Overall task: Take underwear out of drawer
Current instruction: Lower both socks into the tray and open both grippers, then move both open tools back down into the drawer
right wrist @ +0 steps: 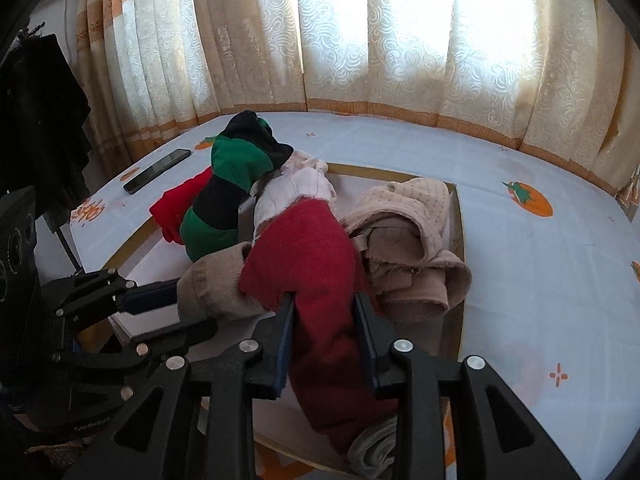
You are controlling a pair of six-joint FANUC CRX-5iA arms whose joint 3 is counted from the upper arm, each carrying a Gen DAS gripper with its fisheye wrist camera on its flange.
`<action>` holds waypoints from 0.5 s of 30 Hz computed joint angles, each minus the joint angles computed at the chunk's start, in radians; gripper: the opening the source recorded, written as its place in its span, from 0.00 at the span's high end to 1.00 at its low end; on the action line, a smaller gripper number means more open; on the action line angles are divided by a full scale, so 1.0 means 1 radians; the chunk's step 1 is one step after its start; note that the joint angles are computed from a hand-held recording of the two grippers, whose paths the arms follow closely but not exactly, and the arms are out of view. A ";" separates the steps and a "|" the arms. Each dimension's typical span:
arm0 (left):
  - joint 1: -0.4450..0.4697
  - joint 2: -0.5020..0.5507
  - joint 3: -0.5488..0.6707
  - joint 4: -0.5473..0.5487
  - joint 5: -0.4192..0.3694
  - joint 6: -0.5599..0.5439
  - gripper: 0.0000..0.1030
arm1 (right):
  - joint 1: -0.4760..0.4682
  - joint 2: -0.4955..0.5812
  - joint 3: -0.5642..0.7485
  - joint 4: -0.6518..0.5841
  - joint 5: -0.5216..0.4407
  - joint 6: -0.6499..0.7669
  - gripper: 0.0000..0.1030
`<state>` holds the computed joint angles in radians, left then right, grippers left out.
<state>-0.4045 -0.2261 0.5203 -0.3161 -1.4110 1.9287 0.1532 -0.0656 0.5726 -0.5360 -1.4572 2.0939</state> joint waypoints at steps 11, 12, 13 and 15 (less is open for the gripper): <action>-0.068 -0.057 -0.043 -0.077 0.009 0.063 0.43 | -0.075 -0.053 -0.046 -0.074 0.003 0.002 0.42; -0.076 -0.065 -0.049 -0.085 0.011 0.073 0.43 | -0.090 -0.060 -0.051 -0.090 -0.003 0.004 0.42; -0.087 -0.070 -0.051 -0.095 0.010 0.083 0.42 | -0.098 -0.064 -0.054 -0.100 -0.009 0.004 0.42; -0.117 -0.083 -0.057 -0.125 0.009 0.105 0.42 | -0.122 -0.079 -0.066 -0.128 -0.022 0.009 0.41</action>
